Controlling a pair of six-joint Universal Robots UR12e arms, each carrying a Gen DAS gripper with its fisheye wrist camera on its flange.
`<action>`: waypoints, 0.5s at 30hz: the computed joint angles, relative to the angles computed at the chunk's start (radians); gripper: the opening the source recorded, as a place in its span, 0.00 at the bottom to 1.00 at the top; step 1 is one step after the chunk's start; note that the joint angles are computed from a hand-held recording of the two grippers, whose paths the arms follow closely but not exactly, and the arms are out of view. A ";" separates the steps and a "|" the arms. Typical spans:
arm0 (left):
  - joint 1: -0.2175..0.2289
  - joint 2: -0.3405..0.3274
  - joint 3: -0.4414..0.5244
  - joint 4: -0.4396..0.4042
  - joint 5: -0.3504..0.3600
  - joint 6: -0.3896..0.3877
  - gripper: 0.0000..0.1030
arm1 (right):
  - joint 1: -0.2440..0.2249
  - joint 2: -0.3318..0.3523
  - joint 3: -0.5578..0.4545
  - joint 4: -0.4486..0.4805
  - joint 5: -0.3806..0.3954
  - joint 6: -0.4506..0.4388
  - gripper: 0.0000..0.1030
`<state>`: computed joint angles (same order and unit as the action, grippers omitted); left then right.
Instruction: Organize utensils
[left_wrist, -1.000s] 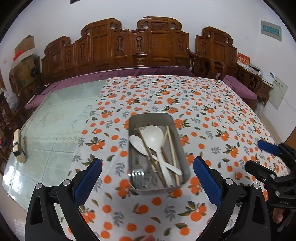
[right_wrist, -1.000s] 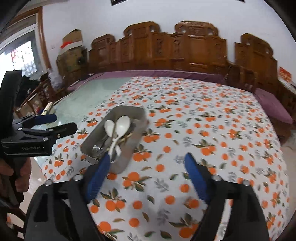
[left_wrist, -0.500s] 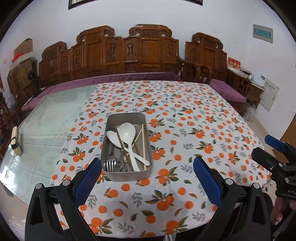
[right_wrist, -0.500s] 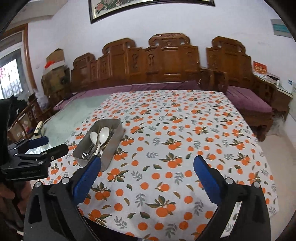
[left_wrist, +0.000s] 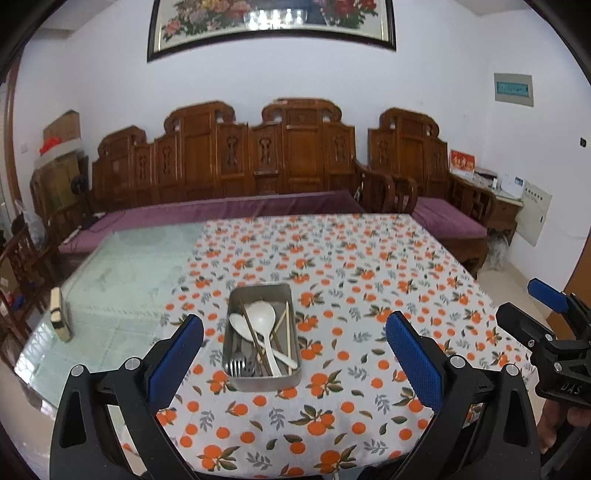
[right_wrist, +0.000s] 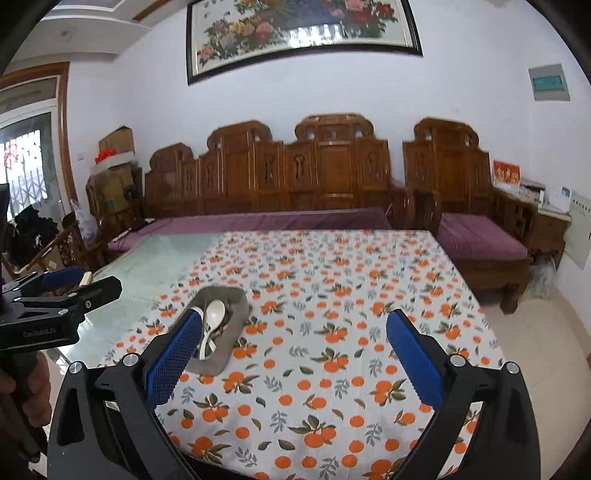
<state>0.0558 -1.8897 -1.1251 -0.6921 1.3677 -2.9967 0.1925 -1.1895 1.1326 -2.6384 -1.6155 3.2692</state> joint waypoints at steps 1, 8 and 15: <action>0.001 0.005 -0.002 0.009 -0.002 -0.005 0.93 | 0.002 -0.003 0.001 -0.011 -0.005 -0.003 0.98; 0.003 0.023 -0.021 0.057 -0.005 -0.016 0.93 | 0.010 -0.017 0.004 -0.037 -0.031 -0.013 0.98; 0.005 0.028 -0.030 0.064 -0.005 -0.020 0.93 | 0.008 -0.021 0.009 -0.045 -0.028 -0.004 0.97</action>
